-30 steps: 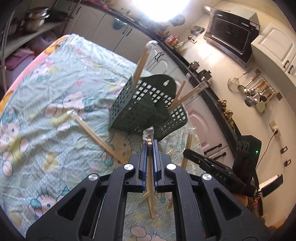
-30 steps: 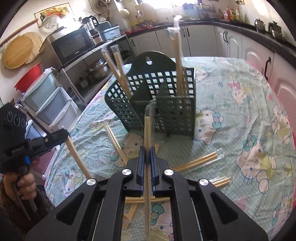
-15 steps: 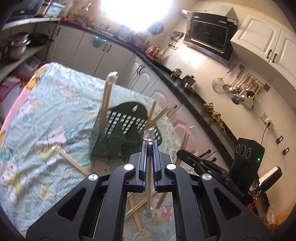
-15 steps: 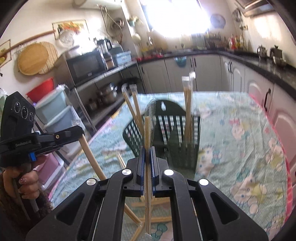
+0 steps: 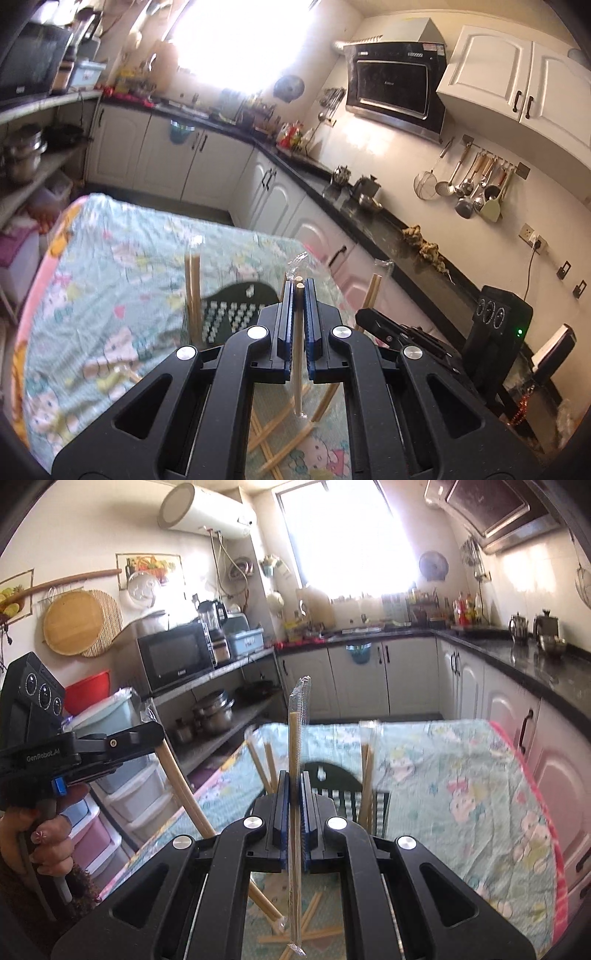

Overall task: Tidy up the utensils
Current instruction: 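Carry the upright chopsticks over the green basket with both tools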

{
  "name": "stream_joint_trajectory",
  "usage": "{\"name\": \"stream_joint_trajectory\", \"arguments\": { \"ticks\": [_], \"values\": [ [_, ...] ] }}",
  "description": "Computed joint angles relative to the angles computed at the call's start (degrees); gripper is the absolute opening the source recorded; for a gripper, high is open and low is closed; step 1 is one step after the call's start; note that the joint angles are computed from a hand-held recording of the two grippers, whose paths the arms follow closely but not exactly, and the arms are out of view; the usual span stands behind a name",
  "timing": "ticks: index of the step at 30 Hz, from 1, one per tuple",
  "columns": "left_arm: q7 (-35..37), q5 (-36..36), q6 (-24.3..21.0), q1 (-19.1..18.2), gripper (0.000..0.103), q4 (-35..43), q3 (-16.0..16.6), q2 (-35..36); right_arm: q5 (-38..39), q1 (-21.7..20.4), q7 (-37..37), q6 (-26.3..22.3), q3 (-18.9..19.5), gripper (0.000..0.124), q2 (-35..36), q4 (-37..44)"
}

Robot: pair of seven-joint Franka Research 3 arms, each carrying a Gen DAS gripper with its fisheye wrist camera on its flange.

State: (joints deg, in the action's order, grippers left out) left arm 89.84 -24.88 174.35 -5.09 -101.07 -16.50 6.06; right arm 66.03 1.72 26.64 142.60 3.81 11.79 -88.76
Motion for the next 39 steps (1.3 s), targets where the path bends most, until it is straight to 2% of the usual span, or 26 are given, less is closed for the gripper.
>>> {"name": "stream_joint_trajectory", "arguments": {
  "ticks": [7,12,13,22,25,32,39],
  "values": [
    [-9.9,12.3,1.7,-1.5,0.002,3.5,3.2,1.3,2.3,0.0,-2.5,2.9,1.2,0.006,2.5,4.8],
    [-19.7,23.9,2.1,-2.7,0.002,5.9,6.3,2.3,2.9,-0.3,-2.4,4.0,2.3,0.006,4.9,9.0],
    [-23.0,27.7,2.1,-3.7,0.002,6.6,7.9,2.5,3.0,-0.3,-2.3,4.4,2.6,0.006,5.7,10.2],
    [-40.0,47.1,0.7,-5.4,0.002,11.3,13.3,4.6,2.8,-1.0,-0.9,7.5,5.7,0.006,11.3,18.7],
    [-47.3,55.4,-0.3,-6.9,0.002,12.7,16.0,5.4,3.1,-1.3,-1.3,8.7,7.1,0.006,13.0,20.7],
    [-56.9,67.6,-3.0,-7.3,0.002,14.6,17.2,6.8,3.2,-1.5,-2.8,11.7,9.9,0.006,16.4,24.5],
    [-61.6,74.4,-4.3,-6.9,0.003,15.4,16.9,8.5,3.3,-1.0,-6.4,15.4,11.6,0.006,18.2,24.6]
  ]
}}
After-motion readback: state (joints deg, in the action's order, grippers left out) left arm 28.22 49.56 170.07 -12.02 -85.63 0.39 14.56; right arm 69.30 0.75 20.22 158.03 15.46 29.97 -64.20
